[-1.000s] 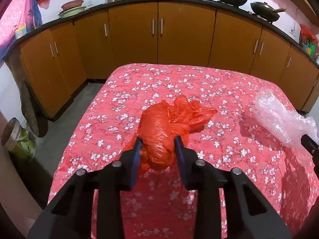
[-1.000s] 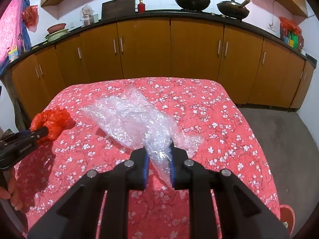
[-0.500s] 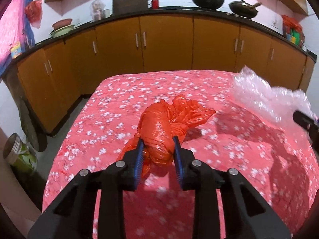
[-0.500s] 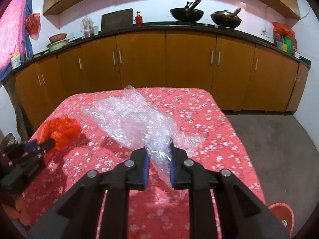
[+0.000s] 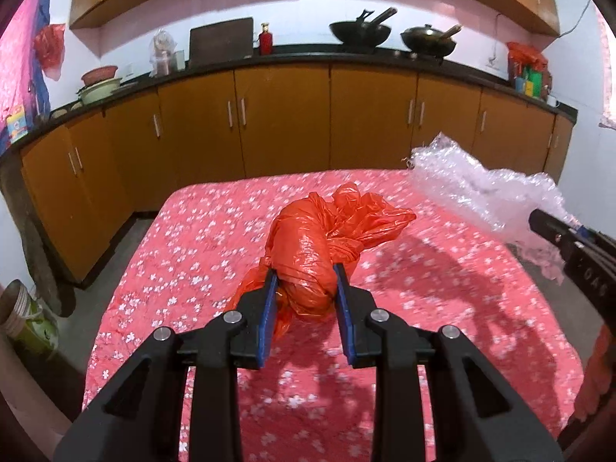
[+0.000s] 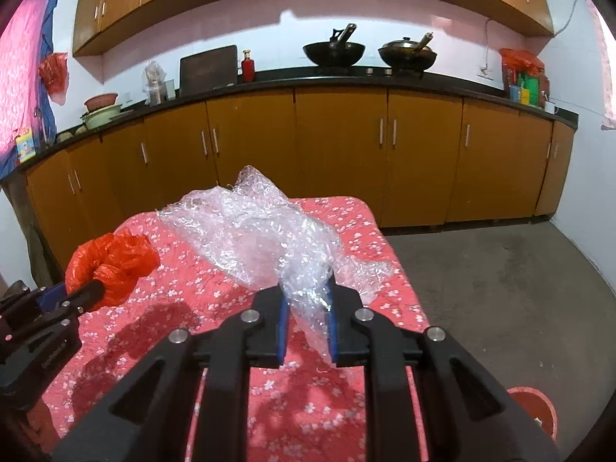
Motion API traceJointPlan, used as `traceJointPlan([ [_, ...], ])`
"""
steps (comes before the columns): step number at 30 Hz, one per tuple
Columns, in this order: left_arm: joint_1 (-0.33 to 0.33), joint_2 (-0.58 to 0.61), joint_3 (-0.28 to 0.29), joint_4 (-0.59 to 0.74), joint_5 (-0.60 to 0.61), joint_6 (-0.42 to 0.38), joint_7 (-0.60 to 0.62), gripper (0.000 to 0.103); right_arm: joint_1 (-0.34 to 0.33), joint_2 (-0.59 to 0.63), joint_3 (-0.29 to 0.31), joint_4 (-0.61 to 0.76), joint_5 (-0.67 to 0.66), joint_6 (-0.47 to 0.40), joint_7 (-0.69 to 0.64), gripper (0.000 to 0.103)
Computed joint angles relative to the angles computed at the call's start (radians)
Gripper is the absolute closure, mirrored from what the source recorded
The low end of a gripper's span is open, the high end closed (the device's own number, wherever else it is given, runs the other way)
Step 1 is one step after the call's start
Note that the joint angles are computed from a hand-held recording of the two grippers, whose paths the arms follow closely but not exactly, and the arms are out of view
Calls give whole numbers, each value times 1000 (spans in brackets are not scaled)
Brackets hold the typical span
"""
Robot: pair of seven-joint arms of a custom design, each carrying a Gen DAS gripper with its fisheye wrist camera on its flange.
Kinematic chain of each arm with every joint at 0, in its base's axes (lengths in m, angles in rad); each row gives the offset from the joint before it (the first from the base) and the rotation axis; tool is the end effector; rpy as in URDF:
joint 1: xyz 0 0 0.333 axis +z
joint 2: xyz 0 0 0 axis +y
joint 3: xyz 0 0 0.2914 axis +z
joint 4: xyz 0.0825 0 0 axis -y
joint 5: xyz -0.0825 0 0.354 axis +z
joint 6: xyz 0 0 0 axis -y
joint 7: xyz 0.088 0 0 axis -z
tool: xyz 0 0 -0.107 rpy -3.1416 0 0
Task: Collect trash
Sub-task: 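Lift the orange bag and bubble wrap and carry both over the basket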
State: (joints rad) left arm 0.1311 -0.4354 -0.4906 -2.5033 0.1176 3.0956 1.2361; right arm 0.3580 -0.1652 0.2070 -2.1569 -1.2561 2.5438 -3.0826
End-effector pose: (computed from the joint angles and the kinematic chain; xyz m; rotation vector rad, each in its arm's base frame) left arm 0.4106 -0.1883 0.5288 -1.4619 1.8010 -0.9593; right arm 0.4291 0.2915 0.5095 -1.4588 1.6934 -0.9762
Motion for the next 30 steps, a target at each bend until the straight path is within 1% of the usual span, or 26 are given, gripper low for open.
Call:
traceJointPlan([
  [6,-54,-32,21,-4,-28,4,13,75,-16,-93,8,-67,-3,-2,22,87],
  [11,-61,-48,-6,9,-38,6,10,75,-44,-176,23,-124,10,-3,29,87],
  [16,-83,-41,-22,28,-48,11,6,75,-78,-254,41,-185,30,-5,33,87],
  [23,-85,-6,-95,78,-28,18,-22,75,-138,-407,44,-312,74,-3,29,87],
  [26,-108,16,-107,94,-23,25,-28,75,-168,-475,42,-369,100,-4,19,87],
  [30,-113,56,-156,134,2,25,-51,75,-205,-574,35,-450,139,-6,-8,87],
])
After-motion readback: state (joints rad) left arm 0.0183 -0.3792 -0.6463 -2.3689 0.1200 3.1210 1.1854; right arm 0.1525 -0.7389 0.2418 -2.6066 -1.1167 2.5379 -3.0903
